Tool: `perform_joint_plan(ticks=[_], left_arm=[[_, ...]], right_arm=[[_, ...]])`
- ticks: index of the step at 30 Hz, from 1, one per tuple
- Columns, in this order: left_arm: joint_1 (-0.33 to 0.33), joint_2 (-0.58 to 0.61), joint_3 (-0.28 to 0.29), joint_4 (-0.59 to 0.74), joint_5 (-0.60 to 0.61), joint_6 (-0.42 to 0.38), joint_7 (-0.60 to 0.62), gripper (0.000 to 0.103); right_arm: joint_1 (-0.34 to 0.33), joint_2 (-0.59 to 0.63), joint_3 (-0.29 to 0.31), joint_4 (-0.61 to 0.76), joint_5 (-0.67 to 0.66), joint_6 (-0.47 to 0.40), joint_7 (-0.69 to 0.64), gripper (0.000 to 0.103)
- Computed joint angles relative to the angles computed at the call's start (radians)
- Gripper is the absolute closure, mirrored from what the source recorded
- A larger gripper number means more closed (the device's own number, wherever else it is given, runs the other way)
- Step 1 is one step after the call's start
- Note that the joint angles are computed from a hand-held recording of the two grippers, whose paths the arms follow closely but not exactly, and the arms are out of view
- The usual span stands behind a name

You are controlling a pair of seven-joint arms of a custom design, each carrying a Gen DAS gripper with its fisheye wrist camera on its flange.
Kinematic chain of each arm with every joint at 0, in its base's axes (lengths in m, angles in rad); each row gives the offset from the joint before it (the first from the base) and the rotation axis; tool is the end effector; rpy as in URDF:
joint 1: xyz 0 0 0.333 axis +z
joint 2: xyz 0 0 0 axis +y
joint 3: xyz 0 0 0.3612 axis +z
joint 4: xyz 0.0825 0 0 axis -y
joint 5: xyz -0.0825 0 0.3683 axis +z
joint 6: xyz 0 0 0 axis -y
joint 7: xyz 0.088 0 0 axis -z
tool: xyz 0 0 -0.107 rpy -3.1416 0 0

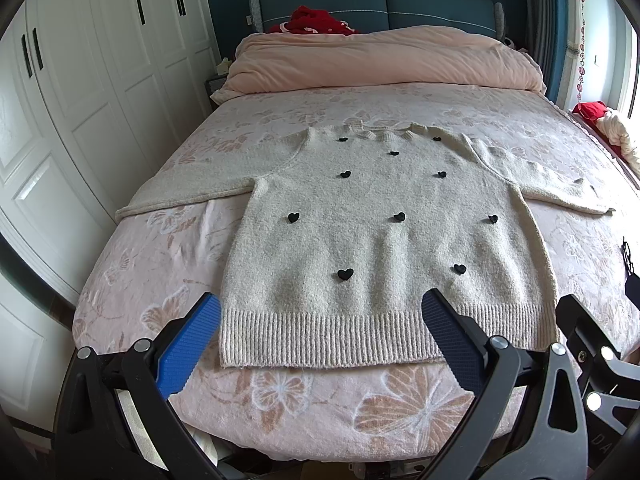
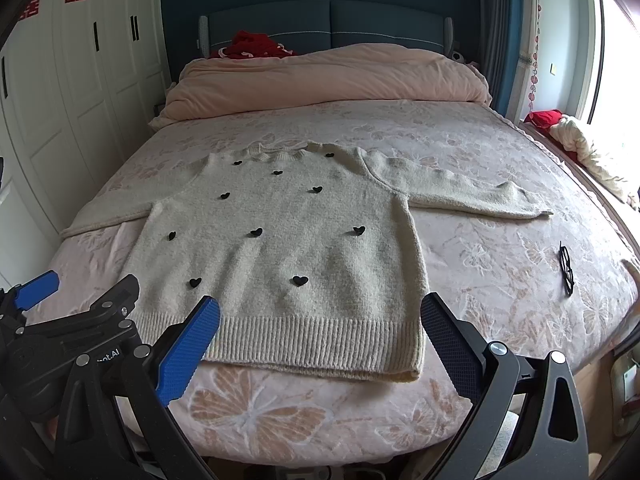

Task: Fold small clothes

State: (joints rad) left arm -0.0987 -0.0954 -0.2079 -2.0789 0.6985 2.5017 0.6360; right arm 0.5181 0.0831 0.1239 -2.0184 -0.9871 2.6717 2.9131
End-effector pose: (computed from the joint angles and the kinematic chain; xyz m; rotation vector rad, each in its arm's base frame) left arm 0.5194 -0.1734 0.5762 -1.8722 1.5914 -0.4988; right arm 0.4640 0.3755 0.5173 -1.7655 1.6454 -0.6930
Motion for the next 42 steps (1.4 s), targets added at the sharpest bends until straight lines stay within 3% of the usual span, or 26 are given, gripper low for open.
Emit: perform_joint_plan(ticks=[42], left_arm=[[0.001, -0.001, 0.000, -0.007, 0.004, -0.002, -0.002, 0.005]], right_arm=[[0.000, 0.005, -0.004, -0.003, 0.012, 0.013, 0.002, 0.005]])
